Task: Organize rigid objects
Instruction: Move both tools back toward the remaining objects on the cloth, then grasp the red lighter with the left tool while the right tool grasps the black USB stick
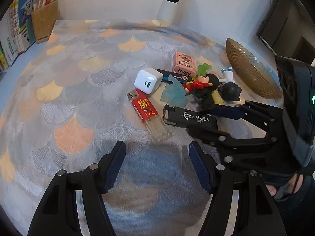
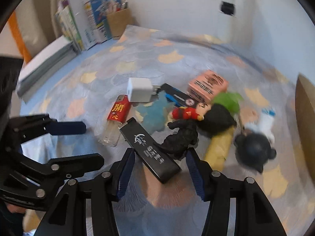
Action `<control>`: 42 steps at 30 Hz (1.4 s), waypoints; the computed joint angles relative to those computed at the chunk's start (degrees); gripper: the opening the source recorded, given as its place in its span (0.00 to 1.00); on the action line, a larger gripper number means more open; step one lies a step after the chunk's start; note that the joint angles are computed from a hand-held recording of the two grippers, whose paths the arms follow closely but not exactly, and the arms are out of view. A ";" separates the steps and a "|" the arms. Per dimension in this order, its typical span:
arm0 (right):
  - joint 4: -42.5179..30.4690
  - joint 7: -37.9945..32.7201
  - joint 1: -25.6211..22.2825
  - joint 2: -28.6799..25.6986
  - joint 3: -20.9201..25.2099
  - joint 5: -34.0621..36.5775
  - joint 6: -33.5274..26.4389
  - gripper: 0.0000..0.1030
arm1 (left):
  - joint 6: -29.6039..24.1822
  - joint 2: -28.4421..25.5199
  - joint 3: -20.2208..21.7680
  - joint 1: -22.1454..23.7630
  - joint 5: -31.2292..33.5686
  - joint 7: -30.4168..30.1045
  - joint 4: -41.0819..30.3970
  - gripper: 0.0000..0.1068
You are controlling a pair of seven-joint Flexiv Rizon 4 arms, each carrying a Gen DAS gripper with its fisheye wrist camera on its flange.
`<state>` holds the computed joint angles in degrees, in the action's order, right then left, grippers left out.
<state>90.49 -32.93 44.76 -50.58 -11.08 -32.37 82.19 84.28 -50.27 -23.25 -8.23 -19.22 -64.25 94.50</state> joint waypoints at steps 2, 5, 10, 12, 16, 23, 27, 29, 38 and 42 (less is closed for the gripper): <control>0.73 -0.06 1.25 0.22 -1.67 -1.16 0.02 0.46 | 0.39 -0.11 -0.69 0.50 0.02 0.28 0.26 0.61; 2.75 0.09 2.19 0.62 -3.22 -1.67 3.59 0.34 | 1.15 -0.33 -1.75 1.25 -0.06 0.41 0.68 0.61; 6.56 2.36 6.97 2.12 -8.04 -1.05 3.88 0.30 | -1.88 -1.29 3.93 -3.74 0.34 -2.32 -4.32 0.61; 8.85 3.80 8.43 3.30 -9.04 -0.67 4.09 0.29 | -3.34 -2.09 8.60 -7.43 1.25 -4.56 -7.54 0.60; 13.79 7.50 11.56 5.78 -11.63 -0.35 4.90 0.28 | -4.65 -3.95 14.09 -11.64 4.15 -7.09 -12.44 0.55; 16.71 8.86 13.98 7.33 -13.02 -0.14 5.73 0.23 | -0.77 -1.95 6.51 -5.60 5.71 -3.56 -6.28 0.19; 21.36 8.82 17.47 9.70 -15.07 -0.25 7.17 0.23 | 3.10 1.89 -0.95 1.02 5.97 1.15 4.39 0.19; 22.89 9.21 19.56 9.92 -16.68 0.19 7.76 0.23 | 3.85 2.93 -5.31 4.95 6.21 3.54 8.96 0.19; 19.81 6.60 19.04 7.22 -16.21 3.70 8.34 0.39 | 8.79 3.67 -4.15 3.67 7.22 1.81 11.86 0.36; 19.55 6.16 21.33 6.55 -18.43 4.00 7.88 0.27 | 10.95 4.16 3.35 -3.20 8.62 -0.83 10.51 0.39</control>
